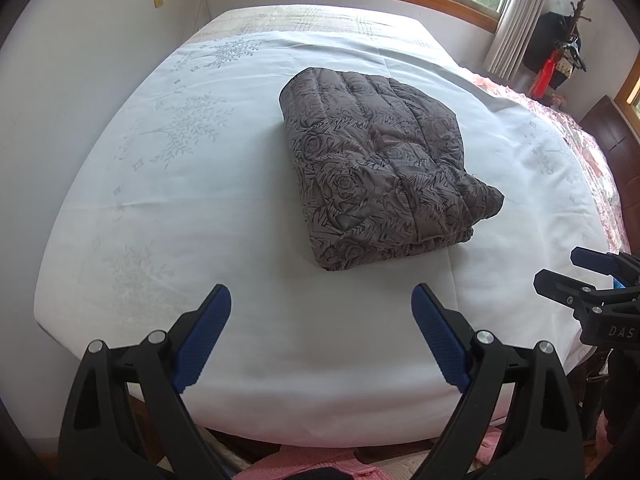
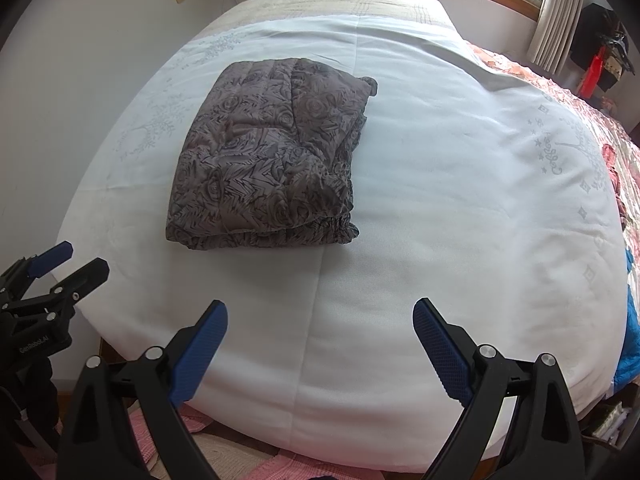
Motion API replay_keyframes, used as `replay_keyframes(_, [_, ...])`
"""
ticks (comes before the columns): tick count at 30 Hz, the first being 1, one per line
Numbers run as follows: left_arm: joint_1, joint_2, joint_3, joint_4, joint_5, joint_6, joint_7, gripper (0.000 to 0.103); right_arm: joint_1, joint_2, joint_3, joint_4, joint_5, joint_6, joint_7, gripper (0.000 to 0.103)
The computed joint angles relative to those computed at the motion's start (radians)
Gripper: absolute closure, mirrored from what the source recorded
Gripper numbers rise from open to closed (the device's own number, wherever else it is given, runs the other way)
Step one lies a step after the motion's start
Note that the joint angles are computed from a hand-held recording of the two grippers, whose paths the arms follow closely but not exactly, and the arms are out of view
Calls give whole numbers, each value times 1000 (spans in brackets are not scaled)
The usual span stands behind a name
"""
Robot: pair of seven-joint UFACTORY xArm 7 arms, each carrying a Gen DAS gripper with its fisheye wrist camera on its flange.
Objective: Fold large clothes
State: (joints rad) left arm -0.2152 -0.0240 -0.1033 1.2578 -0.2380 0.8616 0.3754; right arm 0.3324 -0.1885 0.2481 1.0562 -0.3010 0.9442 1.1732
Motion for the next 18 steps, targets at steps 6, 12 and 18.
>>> replay_keyframes(6, [-1,-3,-2,1,1,8,-2,12,1,-1,0,-2,3,0,2,9])
replay_keyframes(12, [-4,-9,-2,-5,-3,6,5,12,1,-3,-1,-5,3,-4,1,9])
replay_keyframes(18, [-5,-12,-1,-11,-4,-1,2,12,0,-1,0,-3,1,-2,2,9])
